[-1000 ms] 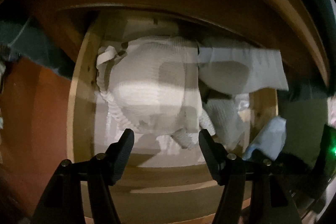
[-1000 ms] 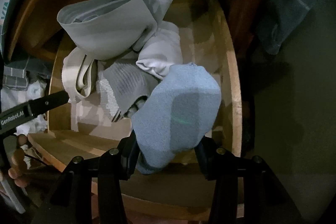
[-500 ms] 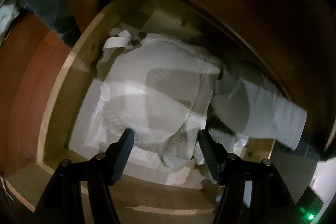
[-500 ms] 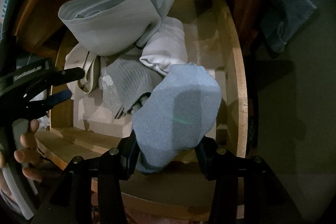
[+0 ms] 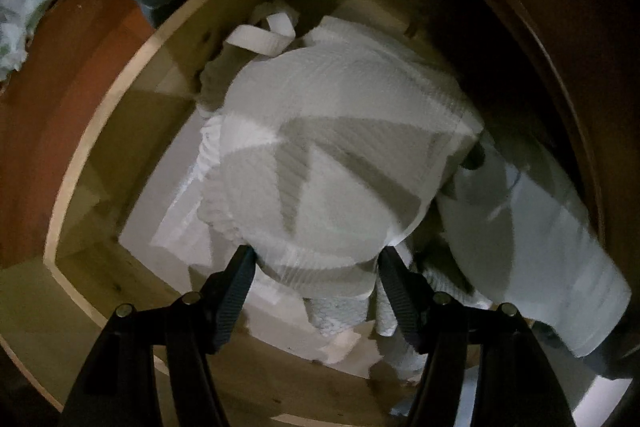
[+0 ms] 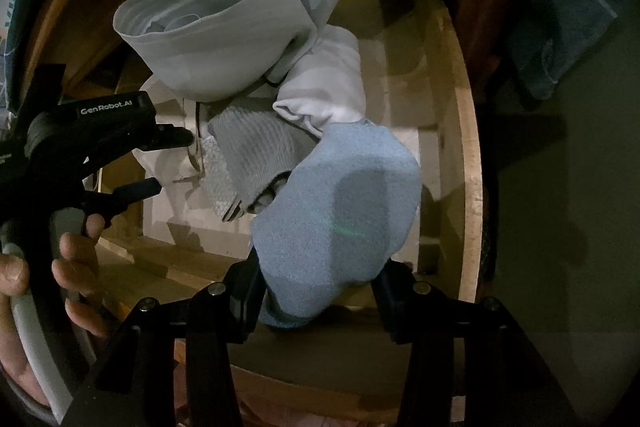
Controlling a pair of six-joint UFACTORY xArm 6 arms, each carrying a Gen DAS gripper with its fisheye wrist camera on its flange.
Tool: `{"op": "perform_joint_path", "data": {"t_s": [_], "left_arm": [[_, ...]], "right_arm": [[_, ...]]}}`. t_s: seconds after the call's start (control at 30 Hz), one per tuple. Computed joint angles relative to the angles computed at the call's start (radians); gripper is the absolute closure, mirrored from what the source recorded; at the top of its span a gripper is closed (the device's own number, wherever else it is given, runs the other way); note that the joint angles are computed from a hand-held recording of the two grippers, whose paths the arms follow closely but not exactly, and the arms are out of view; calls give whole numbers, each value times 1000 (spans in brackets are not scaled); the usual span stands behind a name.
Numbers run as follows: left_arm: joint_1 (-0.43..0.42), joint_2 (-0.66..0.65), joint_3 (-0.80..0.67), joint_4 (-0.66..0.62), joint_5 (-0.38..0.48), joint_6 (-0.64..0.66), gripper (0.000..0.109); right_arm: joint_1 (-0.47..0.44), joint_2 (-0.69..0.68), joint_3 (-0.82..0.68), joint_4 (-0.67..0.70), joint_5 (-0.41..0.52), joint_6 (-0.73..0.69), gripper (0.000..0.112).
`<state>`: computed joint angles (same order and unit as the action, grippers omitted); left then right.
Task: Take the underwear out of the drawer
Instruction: 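Lower the left tool toward the white textured underwear while the right tool holds the light blue underwear, then grasp and lift the white textured underwear with the left tool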
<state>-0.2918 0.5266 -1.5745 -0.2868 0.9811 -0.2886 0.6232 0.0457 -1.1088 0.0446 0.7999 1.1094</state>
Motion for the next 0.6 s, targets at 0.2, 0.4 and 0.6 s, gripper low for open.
{"op": "perform_joint_path", "data": {"t_s": [0.2,0.4,0.6], "left_arm": [[26,-20,3,-42,25,89,85],[44,-56,-11,-25,99,208,90],[61,-142,50,3,82,331,91]], "right_arm": [[-1,-4,7,8,-8,-7,67],[0,-3,4,6,-7,-1,67],[2,-1,-3,-11,1,6,68]]}}
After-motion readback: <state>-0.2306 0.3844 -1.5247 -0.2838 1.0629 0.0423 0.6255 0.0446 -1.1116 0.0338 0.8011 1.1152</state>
